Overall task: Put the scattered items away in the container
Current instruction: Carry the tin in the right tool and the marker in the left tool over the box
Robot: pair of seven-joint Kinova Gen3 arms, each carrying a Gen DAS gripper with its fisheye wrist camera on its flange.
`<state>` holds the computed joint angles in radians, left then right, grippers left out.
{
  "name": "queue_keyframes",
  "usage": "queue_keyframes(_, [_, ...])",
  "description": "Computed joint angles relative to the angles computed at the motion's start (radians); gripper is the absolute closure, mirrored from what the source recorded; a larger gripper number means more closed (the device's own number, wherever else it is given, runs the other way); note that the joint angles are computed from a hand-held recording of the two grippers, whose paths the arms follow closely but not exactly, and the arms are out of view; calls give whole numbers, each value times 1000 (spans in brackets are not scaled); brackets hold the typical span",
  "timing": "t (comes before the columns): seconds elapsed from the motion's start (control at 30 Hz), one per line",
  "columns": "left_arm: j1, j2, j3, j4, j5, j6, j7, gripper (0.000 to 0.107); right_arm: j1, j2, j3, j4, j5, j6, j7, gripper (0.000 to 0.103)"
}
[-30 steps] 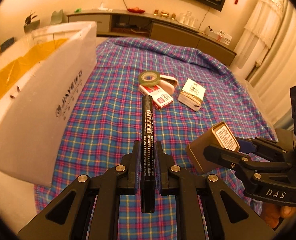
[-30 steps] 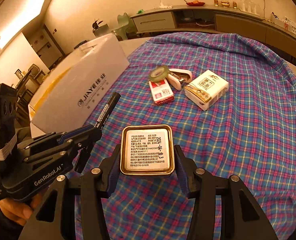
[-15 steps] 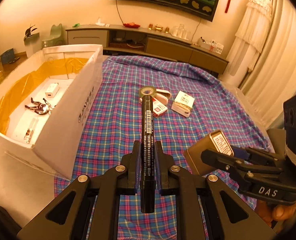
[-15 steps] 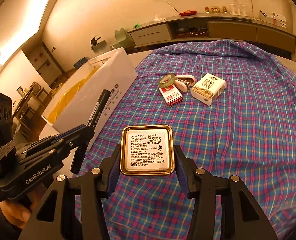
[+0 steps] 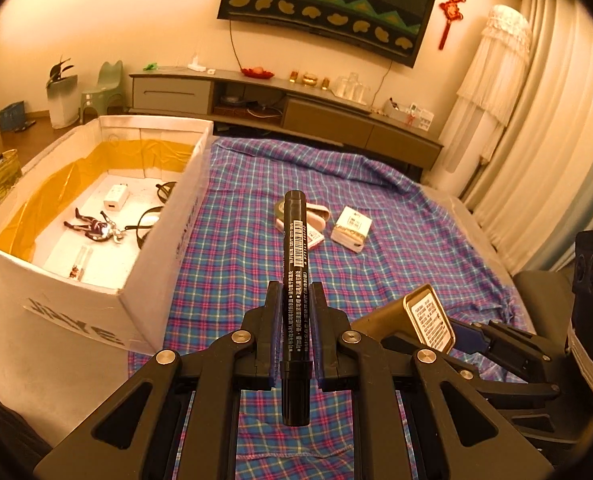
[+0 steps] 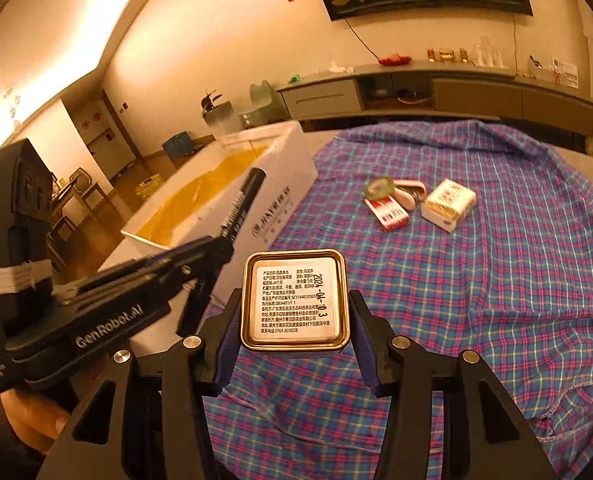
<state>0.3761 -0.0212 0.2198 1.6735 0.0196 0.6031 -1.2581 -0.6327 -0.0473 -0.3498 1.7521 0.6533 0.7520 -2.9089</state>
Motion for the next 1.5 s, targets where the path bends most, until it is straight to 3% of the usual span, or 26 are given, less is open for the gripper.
queue_keyframes(0.2, [-35, -47, -45, 26, 120, -10, -107, 95, -34, 38, -5, -74, 33, 26, -1, 52])
queue_keyframes(0.67, [-122, -89, -134, 44, 344, 9, -307, 95, -145, 137, 61, -276, 36, 116, 127, 52])
queue_keyframes(1.5, [-272, -52, -220, 19, 586, 93, -520, 95, -268, 306, 182, -588, -33, 222, 371, 52])
